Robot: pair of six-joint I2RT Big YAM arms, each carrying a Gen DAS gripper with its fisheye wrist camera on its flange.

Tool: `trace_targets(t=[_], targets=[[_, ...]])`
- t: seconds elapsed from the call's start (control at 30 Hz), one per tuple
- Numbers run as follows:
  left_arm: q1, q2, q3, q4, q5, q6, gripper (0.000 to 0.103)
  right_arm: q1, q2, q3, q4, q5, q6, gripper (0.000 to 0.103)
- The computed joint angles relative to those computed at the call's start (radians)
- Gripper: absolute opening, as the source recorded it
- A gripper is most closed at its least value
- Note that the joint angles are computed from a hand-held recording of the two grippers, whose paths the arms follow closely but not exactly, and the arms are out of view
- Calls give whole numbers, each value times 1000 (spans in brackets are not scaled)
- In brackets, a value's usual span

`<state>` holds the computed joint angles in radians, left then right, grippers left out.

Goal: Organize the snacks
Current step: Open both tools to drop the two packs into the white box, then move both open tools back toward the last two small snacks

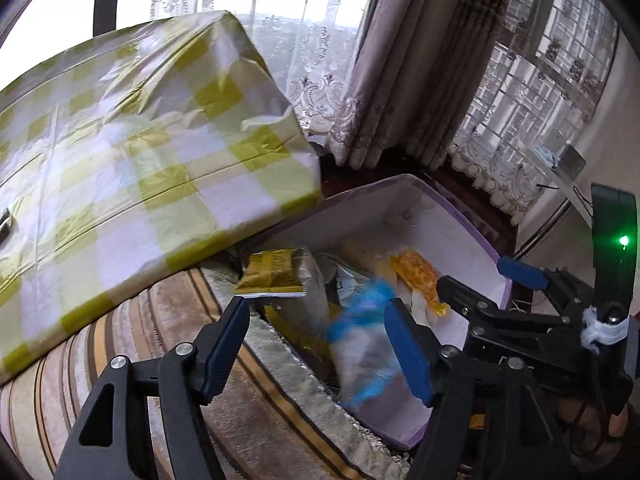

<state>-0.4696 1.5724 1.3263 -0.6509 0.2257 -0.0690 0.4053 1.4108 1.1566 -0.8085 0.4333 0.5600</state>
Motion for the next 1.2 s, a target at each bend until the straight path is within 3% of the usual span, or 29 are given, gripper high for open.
trace_targets(t=[0.27,0.5,0.7,0.97,1.2], targets=[[23,-14,-15,14,-76,-15,70,27,16,16,-4,-27,-7,88],[85,-30,-35,27,-84,-56,70,77,51,55,2,-62,-38,88],[195,-47,-75,47,-63,-167,70,119,82,97,27,-97,-62,88],[400,-68,-131,100,-71,-329,70,180,164,183,71,-140,-79,88],[516,14,-60,108,-54,-374,70,208,254,292,68,-155,-139,88]])
